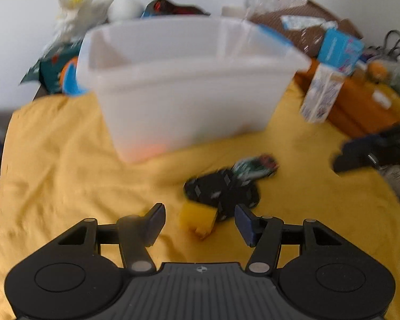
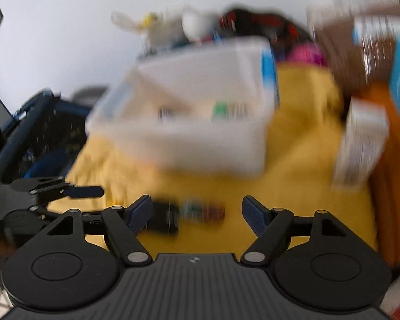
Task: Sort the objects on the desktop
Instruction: 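Grasp the yellow brick with the left tool while the right tool grasps the patterned toy car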
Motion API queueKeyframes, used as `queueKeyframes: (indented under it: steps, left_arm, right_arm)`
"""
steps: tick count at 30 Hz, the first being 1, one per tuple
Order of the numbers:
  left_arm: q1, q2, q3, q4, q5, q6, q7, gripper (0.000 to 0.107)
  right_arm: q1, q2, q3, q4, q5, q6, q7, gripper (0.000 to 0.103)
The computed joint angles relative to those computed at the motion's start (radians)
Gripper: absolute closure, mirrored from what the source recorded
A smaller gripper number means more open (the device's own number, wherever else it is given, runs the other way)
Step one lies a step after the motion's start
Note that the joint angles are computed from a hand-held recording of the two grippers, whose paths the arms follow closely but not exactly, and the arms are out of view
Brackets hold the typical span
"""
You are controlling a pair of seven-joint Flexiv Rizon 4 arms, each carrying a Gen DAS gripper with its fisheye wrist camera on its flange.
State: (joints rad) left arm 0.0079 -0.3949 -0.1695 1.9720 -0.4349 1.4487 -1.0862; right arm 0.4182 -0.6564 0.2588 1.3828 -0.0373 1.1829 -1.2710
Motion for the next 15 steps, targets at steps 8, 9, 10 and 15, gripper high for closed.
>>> queueKeyframes:
  steps: [8,9,10,15]
  left_arm:
    - [-0.006,-0.042,0.010,-0.031,0.018,-0.032,-0.045,0.068]
    - [0.000,-0.041,0.000,-0.025,0.015,-0.023,-0.035,0.068]
    - [0.019,-0.037,-0.028,-0.010,0.002,-0.004,-0.009,0.068]
    - [0.125,0.012,-0.170,0.079,-0.108,0.069,0.105,0.068]
  right_arm:
    - [0.002,0.029,0.006,0.094,0.014,-0.019,0.030,0.026]
    - [0.003,0.028,0.006,0.093,0.010,-0.022,0.028,0.026]
    - [0.002,0.030,0.007,0.105,0.010,-0.013,0.023,0.026]
    - [0.001,0.017,0.022,0.100,0.003,-0.008,-0.010,0.026]
